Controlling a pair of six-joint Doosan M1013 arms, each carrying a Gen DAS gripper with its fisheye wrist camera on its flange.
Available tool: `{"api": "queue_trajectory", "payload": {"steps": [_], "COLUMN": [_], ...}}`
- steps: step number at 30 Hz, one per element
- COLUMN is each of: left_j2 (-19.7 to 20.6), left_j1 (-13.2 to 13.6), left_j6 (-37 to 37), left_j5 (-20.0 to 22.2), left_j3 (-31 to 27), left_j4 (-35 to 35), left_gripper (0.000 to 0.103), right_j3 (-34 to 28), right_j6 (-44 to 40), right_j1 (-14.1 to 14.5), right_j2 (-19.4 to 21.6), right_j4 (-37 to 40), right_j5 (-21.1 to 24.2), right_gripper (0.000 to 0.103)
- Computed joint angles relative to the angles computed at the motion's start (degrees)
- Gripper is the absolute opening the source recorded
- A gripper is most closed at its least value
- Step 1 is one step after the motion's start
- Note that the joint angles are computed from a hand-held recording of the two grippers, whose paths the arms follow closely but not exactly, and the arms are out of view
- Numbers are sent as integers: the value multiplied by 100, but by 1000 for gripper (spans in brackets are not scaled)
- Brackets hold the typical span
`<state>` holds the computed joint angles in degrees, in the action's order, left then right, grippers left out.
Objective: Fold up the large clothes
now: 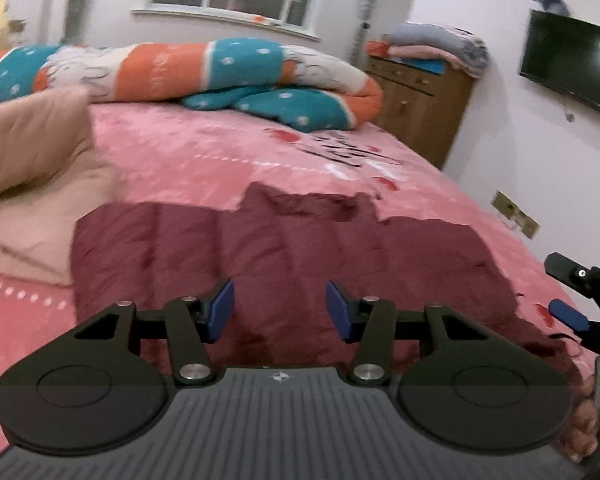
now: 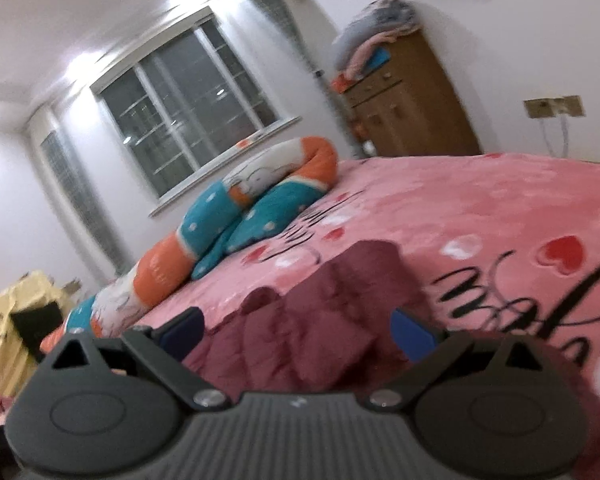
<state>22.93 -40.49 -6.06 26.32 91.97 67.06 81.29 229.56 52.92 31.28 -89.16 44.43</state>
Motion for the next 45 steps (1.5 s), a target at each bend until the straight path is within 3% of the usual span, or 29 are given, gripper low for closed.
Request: {"api": "queue_trajectory", "payload": {"steps": [3,10,17,27,34,38,45], "left_j2": [50,46,96,102,-117,-285,-526], "left_j1": [27,85,99,-6,-281,-502,-803], "left_j6": [78,447,600,908,1054,1062,1256], "left_j5": [165,336,644,1013,1663,2141,2740], "left_j3": [9,69,77,-30,-46,-1,49], "left_j4": [-100,-280,-426,-682,-576,-328,-281], "left_gripper": [58,60,64,66,86,97,101], "right_j3": [-139,-384,-617,-856,-776,-776,-632], "right_j6": [-397,-1284,-2309,-3007,-2632,-2792,-3069], "right_j1": [-89,-252,-407,-375,-281,-140,-12], "right_j2": [87,247,389,534,419,383,252], "right_j4": [291,979,2252,2756,2292,2007,2261], "right_j5": [-388,-744,-1029,-745,-675,-296,-158], "right_gripper": [99,99,99,99,100,102,102]}}
